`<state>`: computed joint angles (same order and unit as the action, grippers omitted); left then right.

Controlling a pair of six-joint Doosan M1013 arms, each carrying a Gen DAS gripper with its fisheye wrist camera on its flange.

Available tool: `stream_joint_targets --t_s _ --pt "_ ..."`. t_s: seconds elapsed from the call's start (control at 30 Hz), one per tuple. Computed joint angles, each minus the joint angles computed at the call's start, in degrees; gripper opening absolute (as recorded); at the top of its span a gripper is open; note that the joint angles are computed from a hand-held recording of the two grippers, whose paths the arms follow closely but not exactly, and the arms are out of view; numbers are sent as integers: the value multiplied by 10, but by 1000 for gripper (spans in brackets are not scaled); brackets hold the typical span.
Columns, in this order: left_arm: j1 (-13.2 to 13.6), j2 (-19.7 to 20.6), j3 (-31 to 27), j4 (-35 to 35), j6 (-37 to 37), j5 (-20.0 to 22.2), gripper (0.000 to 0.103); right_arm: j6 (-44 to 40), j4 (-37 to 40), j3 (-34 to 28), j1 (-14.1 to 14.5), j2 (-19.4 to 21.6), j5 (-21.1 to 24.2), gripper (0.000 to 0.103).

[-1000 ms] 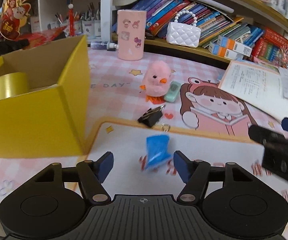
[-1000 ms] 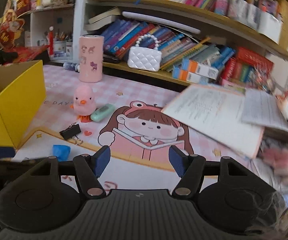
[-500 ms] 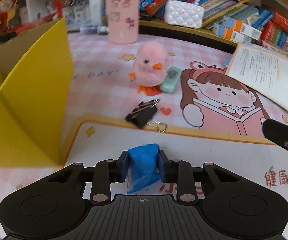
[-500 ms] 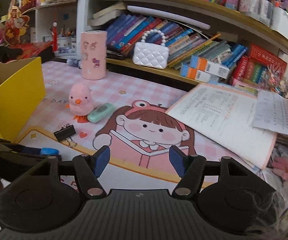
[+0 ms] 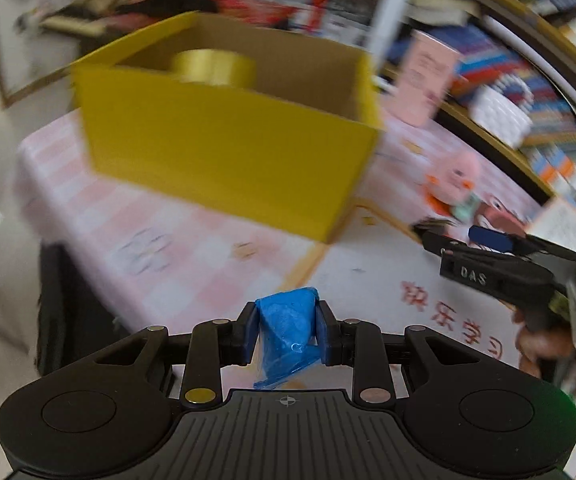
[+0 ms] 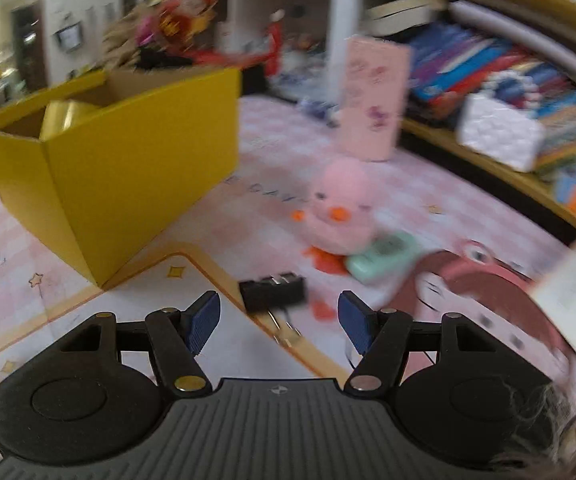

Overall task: Organize objects
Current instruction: 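Grasp the blue item with the left tool while the right tool grasps the black binder clip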

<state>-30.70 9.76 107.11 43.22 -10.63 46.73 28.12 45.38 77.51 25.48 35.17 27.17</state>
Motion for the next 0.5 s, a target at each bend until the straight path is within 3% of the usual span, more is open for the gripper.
stream_joint_targets --t_s 0.07,0.13,0.17,0.23,0.37,0.5 --pt "-7 -8 7 10 -31 20 28 38 -57 -34 5 21 27 62" --pt "-12 -14 13 21 -60 34 28 43 -60 -56 3 34 54 61" --pt "-14 -18 17 27 -74 40 28 43 -52 -65 0 39 70 58" --pt "-17 -22 20 38 -94 50 28 35 -35 -73 -3 44 90 40" --pt "-18 -27 28 57 -118 49 27 82 -61 -66 -1 36 89 40" --pt "-13 -30 36 66 -120 33 27 132 -80 -22 5 4 57 40"
